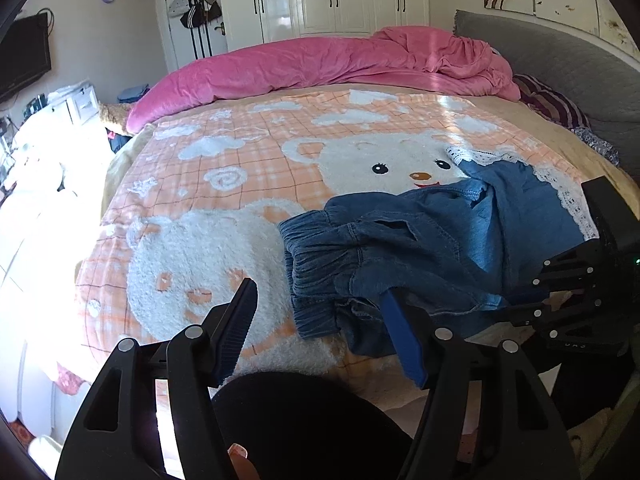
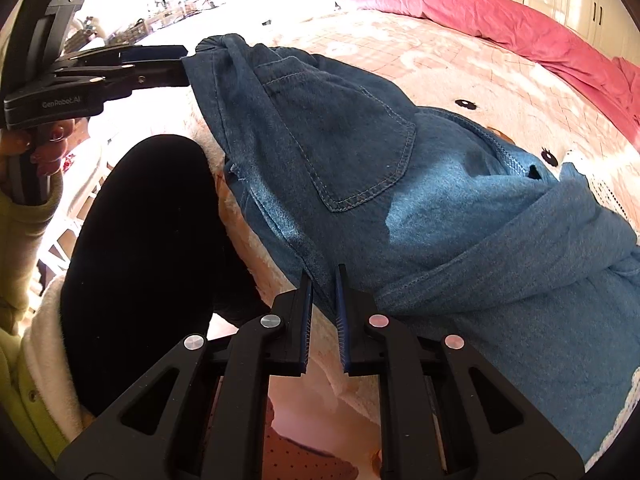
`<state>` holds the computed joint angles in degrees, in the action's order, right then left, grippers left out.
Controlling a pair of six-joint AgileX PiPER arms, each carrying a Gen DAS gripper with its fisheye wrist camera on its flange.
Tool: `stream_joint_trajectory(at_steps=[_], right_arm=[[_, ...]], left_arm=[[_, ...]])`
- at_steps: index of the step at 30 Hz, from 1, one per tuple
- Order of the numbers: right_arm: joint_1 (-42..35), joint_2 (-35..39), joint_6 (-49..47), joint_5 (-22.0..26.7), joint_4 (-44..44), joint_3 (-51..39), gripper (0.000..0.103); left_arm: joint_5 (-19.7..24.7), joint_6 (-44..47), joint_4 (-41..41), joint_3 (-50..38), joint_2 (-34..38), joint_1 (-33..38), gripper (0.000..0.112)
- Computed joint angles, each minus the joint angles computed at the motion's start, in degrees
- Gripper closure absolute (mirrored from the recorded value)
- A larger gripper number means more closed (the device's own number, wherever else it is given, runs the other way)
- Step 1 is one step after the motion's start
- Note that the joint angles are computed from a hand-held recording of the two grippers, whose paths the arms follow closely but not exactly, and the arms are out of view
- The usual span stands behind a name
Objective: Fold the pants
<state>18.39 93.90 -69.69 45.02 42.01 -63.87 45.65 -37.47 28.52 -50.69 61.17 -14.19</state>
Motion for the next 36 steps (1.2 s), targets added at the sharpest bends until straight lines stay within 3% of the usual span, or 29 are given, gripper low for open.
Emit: stream_joint_trajectory(at_steps=[3,6,9,12,14,15,17,18,20,24,26,31,36], right_arm=[[0.0,0.3,0.7,-0.1,-0.2,-0.4,0.096],[-1.0,1.1,1.7,2.1,0.2,-1.5,0.093],[-2.9,0.5,0.5,5.5,2.4,-2.4,0.085],[-5.6,-0.6,-0.9,9.2,6.5,-3.2,0.072],[-7.3,-1.2,-1.5,11.3,10.0,-3.9,0.069],[-7.5,-1.4,-1.2,10.8,10.7,-4.1,0.065],[-6.8,-1.0,1.0,8.7,10.6,-4.7,0.064],[-6.3,-0.7,2.5,8.0,10.0,-5.1,0.064],[-5.6,0.5,4.6,5.8,8.5,-5.5,0.064],[-4.2,3.6,14.2,1.3,-0.6,-7.3,0.063],[-5.1,5.7,16.2,1.9,-1.6,-8.5,0.063],[-6.3,6.3,14.0,3.7,1.1,-8.9,0.061],[-11.5,3.9,11.1,6.9,6.7,-10.1,0.056]], left_arm=[[-2.2,10.5,-10.0,0.7,-1.4,6.4,0.049],[-0.5,9.3,-8.5,1.6,-2.1,8.4,0.049],[-1.2,11.8,-12.7,2.0,-2.8,11.6,0.049],[-2.8,10.0,-11.0,1.6,-2.0,8.4,0.049],[-4.7,10.1,-11.8,0.6,0.2,6.6,0.051],[-5.7,10.7,-12.9,-0.2,2.0,6.0,0.052],[-8.4,11.0,-14.0,-1.5,6.3,3.8,0.075],[-8.9,10.9,-14.5,-2.2,8.5,2.9,0.078],[-9.4,10.3,-14.3,-3.3,12.8,1.3,0.079],[-7.3,2.4,-6.4,-4.6,19.8,-2.1,0.079],[-8.1,2.5,-7.0,-4.4,21.1,-1.4,0.076],[-10.8,6.3,-11.7,-3.7,21.0,1.5,0.074],[-12.1,11.7,-19.9,-2.4,14.0,3.0,0.071]])
